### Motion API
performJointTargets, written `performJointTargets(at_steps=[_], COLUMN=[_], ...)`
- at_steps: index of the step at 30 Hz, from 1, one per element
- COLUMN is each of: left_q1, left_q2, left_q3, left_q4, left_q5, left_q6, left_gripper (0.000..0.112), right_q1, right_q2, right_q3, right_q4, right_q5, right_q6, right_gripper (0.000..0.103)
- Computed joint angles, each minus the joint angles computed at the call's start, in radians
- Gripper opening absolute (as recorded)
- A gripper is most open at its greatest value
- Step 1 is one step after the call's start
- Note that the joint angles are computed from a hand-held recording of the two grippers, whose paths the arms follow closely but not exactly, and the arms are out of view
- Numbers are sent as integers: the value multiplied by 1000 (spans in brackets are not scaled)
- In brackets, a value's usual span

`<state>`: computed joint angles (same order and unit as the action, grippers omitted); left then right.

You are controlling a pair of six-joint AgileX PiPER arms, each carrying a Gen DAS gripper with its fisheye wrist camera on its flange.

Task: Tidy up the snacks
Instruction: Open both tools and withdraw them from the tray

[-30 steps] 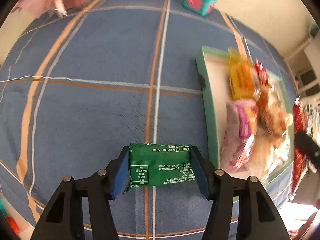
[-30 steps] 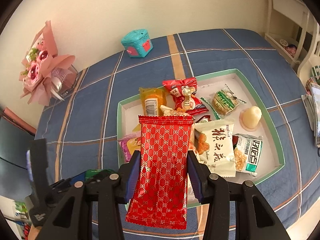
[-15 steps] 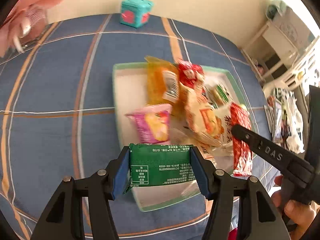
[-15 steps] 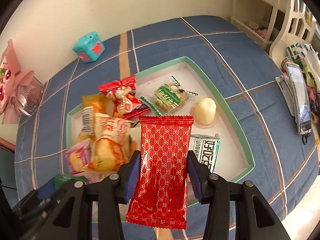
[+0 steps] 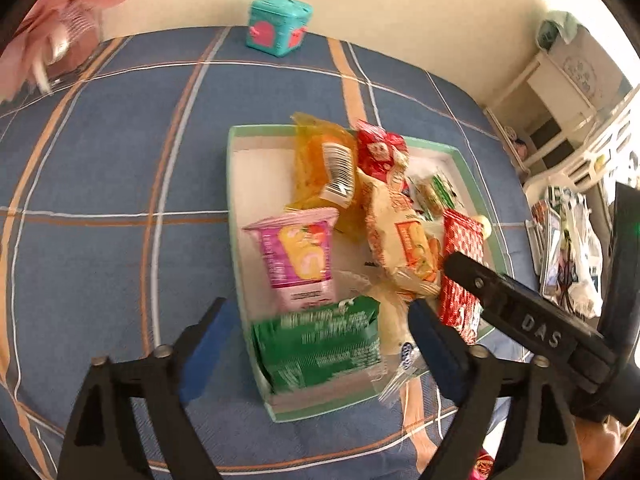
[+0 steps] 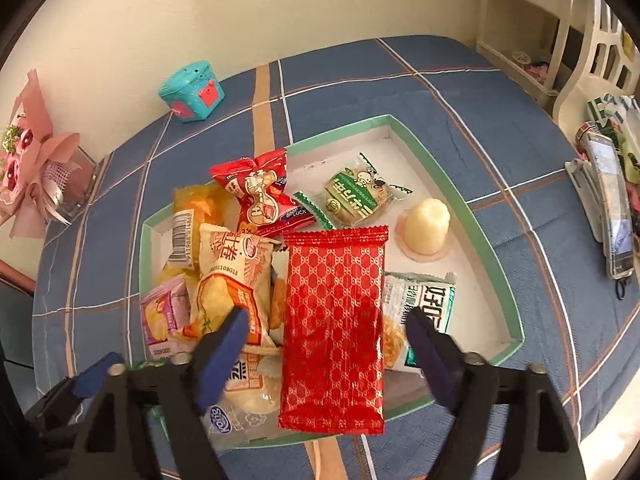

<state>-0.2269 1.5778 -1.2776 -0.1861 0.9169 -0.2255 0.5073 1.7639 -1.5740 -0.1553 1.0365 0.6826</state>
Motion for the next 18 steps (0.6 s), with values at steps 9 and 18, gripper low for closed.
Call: performJointTargets(at_steps=[9, 18], left_q1=[-49, -111], left_q2=[-117, -162], left_q3=[75, 98], left_q4=[389, 566], left_q5=[60, 210], left_q6=[-372, -532], left_gripper=[97, 97], right_q1=[101, 203], right_q2=[-70, -122], right_q3=[59, 108], right_q4=[-104, -166], right_q5=[-4, 17], right_q6=[83, 133], right_gripper=[103, 103])
